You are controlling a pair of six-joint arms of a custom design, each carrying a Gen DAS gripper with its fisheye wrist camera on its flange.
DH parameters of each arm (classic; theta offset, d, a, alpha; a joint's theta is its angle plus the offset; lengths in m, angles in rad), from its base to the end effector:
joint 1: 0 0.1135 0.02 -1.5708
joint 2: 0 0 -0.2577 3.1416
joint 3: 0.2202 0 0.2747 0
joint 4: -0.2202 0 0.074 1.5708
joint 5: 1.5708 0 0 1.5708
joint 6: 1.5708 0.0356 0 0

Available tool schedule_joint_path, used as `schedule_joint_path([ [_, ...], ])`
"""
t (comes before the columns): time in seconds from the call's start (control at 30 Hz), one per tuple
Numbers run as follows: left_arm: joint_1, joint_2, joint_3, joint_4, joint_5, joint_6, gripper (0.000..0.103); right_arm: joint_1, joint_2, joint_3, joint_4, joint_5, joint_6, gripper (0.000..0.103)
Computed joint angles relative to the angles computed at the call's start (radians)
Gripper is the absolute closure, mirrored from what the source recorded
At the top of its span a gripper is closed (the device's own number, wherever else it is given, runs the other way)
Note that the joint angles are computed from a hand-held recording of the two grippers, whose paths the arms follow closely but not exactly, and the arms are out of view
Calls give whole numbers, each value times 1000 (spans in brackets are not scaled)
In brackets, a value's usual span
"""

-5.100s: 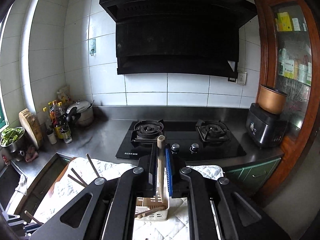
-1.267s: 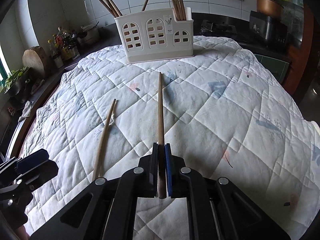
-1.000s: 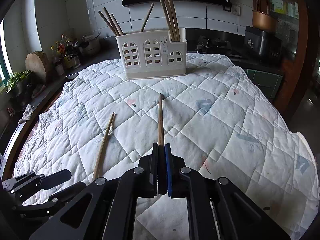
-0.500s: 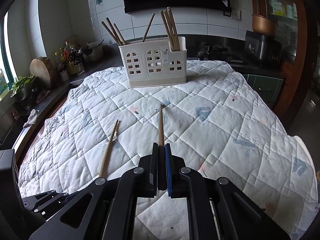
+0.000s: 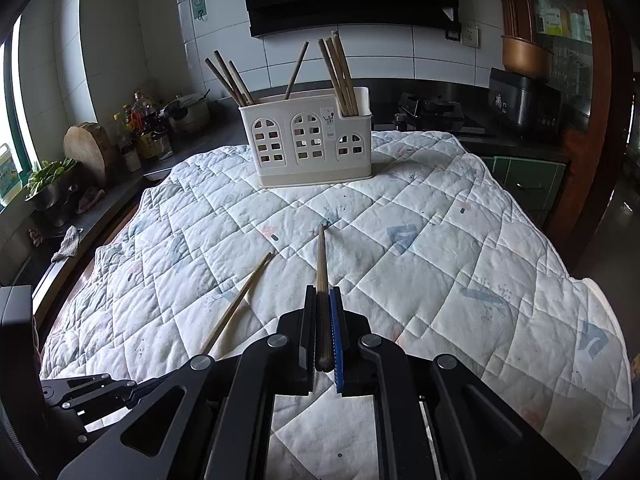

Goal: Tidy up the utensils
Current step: 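Close the right tool on a wooden chopstick while the left tool grasps the last one, then lift the left tool's chopstick toward the white holder while the right tool carries its chopstick there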

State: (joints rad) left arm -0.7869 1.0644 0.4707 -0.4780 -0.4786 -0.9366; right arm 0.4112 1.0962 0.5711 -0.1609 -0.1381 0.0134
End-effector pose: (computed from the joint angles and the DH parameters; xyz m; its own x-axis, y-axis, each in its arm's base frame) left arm 0.1537 -0.1310 0.1459 -0.7483 -0.2622 -0.6093 -0.2191 0.9647 -0.1460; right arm 0.2261 0.1039 0.1910 -0.5872 -0.2416 -0.7725 -0.4857 0.8687 0.0976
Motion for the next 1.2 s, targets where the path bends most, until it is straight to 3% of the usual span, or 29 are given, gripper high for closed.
schedule_joint_path([
  [0.4, 58, -247, -6, -86, -35, 127, 97, -8, -36, 43, -37, -7, -27, 97],
  [0.63, 155, -318, 60, -107, -16, 301, 97, -58, 19, 171, -91, -85, -71, 97],
  [0.87, 349, -317, 148, -84, 121, 469, 97, -117, 165, 461, -241, -181, -146, 97],
  [1.07, 477, -265, 217, -53, 221, 555, 97, -131, 313, 769, -341, -175, -175, 97],
  [1.2, 540, -222, 265, -28, 272, 600, 97, -112, 459, 1003, -389, -106, -180, 97],
])
